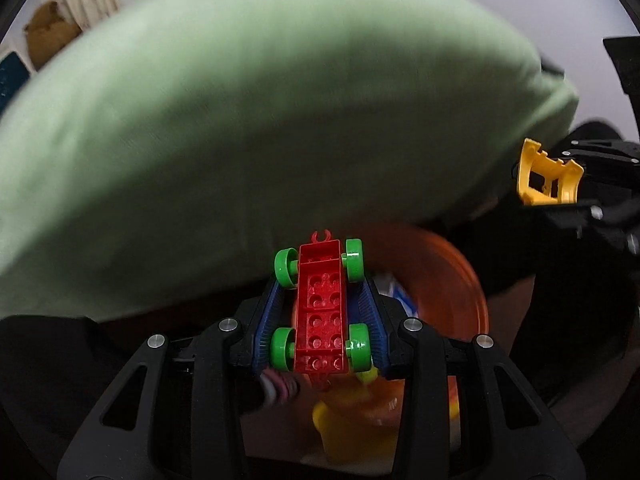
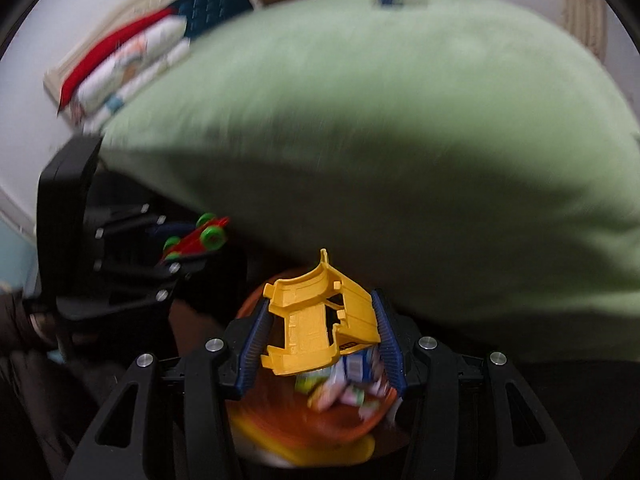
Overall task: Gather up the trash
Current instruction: 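Carry car and yellow piece over the orange bin and open both tools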
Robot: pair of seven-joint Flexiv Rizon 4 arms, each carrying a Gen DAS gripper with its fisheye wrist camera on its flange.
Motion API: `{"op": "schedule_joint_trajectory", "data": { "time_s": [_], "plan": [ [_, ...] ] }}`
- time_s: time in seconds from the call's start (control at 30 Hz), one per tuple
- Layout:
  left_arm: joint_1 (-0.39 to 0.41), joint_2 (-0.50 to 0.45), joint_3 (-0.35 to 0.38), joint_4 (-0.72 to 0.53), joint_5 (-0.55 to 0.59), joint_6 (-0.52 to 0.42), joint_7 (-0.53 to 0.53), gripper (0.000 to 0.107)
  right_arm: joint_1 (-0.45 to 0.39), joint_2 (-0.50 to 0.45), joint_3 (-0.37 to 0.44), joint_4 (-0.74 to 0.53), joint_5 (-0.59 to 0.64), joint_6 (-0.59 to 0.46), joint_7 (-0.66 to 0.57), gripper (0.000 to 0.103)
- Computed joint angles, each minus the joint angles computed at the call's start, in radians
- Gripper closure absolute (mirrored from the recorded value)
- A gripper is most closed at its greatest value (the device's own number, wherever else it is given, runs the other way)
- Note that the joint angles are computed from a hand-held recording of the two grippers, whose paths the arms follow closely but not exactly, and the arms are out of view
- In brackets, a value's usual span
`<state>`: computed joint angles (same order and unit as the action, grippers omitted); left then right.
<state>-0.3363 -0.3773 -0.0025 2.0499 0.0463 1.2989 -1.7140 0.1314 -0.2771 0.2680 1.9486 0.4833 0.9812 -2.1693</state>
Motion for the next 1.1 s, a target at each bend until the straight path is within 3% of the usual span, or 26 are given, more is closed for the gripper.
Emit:
{"op": "schedule_joint_trajectory", "data": {
  "time_s": [0.13,0.3,0.47,0.5,0.53,0.6,0.63,0.93,1.1],
  "plan": [
    [0.036,-0.033,-0.055,-0.030,-0.059,-0.108,0.088,0.069,0.031,-0.020,-0.008,0.018,-0.086,-0.047,0.019,0.054],
    [0.049,-0.084,-0.069,-0.083,-0.109,-0.234,0.129,0.069,0.049,-0.054,-0.013,0.010,-0.159,-0.104,0.036,0.054],
    [0.053,-0.111,-0.070,-0.118,-0.129,-0.288,0.153,0.069,0.061,-0.083,-0.010,-0.011,-0.204,-0.139,0.053,0.054],
    [0.055,-0.115,-0.070,-0.125,-0.132,-0.298,0.159,0.067,0.062,-0.088,-0.009,-0.014,-0.209,-0.141,0.056,0.053],
    [0.051,-0.116,-0.067,-0.127,-0.130,-0.311,0.159,0.063,0.065,-0.091,-0.009,-0.010,-0.215,-0.140,0.060,0.043],
    [0.028,-0.116,-0.044,-0.130,-0.102,-0.321,0.127,0.027,0.073,-0.103,-0.015,-0.008,-0.240,-0.128,0.076,0.031],
    [0.024,-0.119,-0.038,-0.133,-0.093,-0.318,0.117,0.025,0.072,-0.107,-0.015,-0.010,-0.248,-0.132,0.079,0.031],
    [0.034,-0.097,-0.044,-0.105,-0.092,-0.297,0.111,0.025,0.030,-0.086,-0.018,-0.024,-0.239,-0.113,0.085,0.029],
    [0.053,-0.072,-0.061,-0.070,-0.119,-0.234,0.122,0.025,-0.034,-0.064,0.002,-0.091,-0.111,-0.161,0.014,0.029]
  ]
}}
